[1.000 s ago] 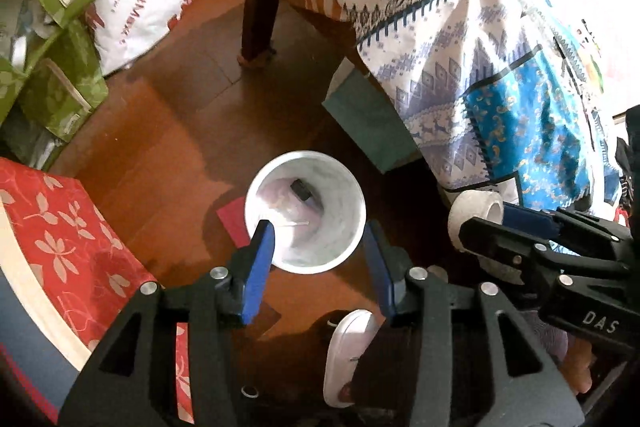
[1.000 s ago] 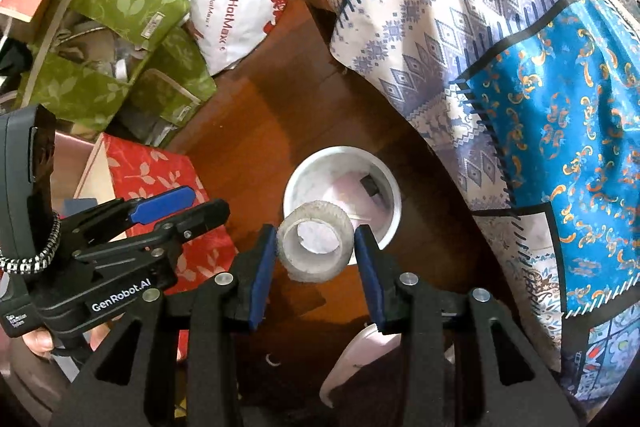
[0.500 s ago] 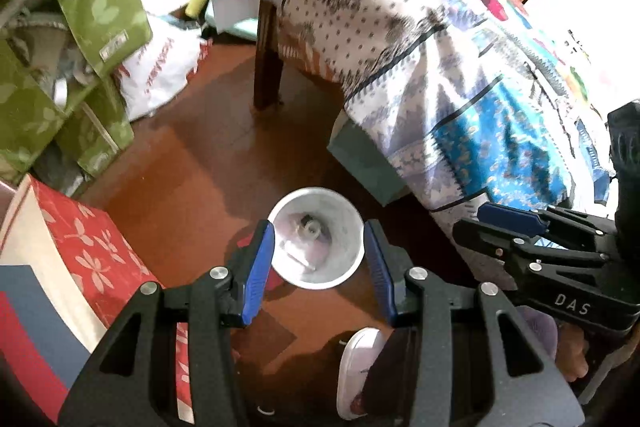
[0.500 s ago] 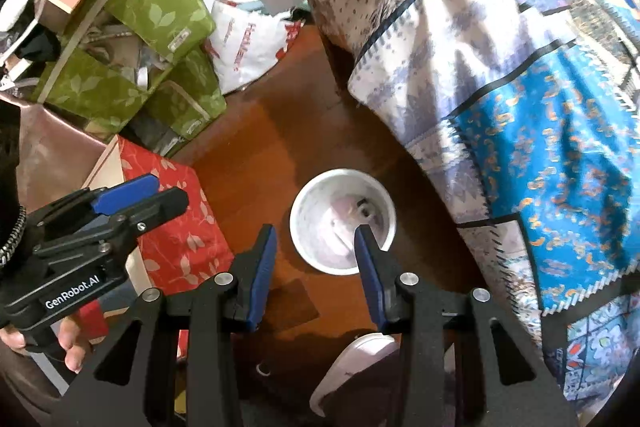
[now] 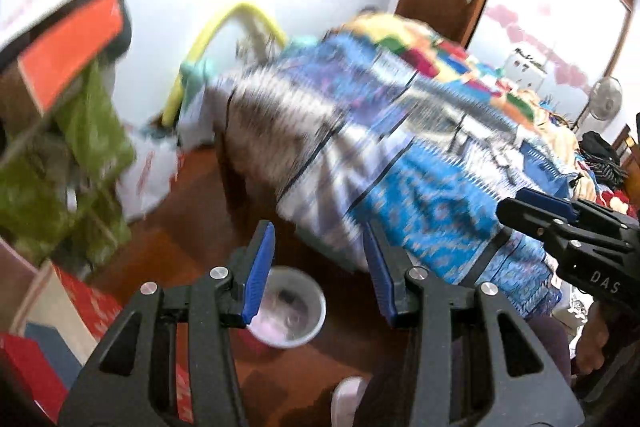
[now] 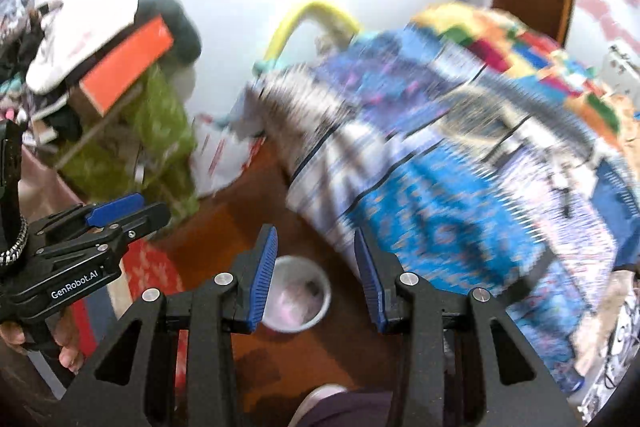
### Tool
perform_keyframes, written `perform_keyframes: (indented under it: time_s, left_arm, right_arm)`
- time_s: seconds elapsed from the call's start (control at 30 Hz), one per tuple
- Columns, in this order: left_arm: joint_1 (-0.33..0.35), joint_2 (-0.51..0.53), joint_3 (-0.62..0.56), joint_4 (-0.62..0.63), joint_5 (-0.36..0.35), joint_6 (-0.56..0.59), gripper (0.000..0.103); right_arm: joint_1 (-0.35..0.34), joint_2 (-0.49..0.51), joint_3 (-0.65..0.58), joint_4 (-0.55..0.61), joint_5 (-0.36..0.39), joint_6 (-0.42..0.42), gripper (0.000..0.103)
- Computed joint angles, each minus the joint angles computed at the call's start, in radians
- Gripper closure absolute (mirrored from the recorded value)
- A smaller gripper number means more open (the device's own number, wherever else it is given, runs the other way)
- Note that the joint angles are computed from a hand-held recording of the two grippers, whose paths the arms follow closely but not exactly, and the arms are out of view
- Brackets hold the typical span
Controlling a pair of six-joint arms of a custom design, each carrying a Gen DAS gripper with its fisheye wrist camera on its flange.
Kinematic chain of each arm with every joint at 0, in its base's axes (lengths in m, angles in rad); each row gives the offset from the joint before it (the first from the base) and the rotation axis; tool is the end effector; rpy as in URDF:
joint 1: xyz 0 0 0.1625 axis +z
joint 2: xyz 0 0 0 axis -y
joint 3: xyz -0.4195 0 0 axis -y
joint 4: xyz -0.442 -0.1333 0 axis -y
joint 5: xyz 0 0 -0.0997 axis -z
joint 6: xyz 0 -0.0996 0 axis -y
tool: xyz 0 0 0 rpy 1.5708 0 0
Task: Collect trash
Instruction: 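Move both open tools back toward the remaining items on the bed, then grasp the black Sharpie marker with the left tool while the right tool grasps the black flat clip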
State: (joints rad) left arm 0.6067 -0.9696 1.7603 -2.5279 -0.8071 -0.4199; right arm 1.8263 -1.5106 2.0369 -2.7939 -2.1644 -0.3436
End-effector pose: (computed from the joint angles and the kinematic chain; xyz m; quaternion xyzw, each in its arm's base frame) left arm -0.4256 -0.5415 0.1398 0.2187 0.8991 -0.2963 0.2367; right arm 0.2108 -0.4998 0.3599 0.1698 -0.8883 0.3140 0.2890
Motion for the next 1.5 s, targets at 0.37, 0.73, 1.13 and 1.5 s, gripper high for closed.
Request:
perform_keyframes:
  time_s: [0.37, 0.73, 1.13, 1.5]
  left_arm:
    - [-0.102, 0.132, -0.14, -0.18, -0.03, 0.174, 0.037]
    - [-0.117, 0.348, -0.382, -0.201, -0.101, 0.279, 0.012]
    - [-0.039, 0.627, -0.762, 0.012, -0.284, 0.272, 0.012]
    - [0.029, 0.983, -1.282, 0.262, -0.249, 0.292, 0.022]
  right_arm:
    - [0.037, -0.135, 0.059, -0.321, -0.075, -0.165, 0.066]
    - [-0.082, -0.227, 0.041, -0.4, -0.103, -0.232, 0.04]
    - [-0.269, -0.23, -0.024, -0.348, -0.08, -0.21, 0.038]
    - [-0.439, -0.122, -0.132, -0.18, -0.001, -0.118, 0.038]
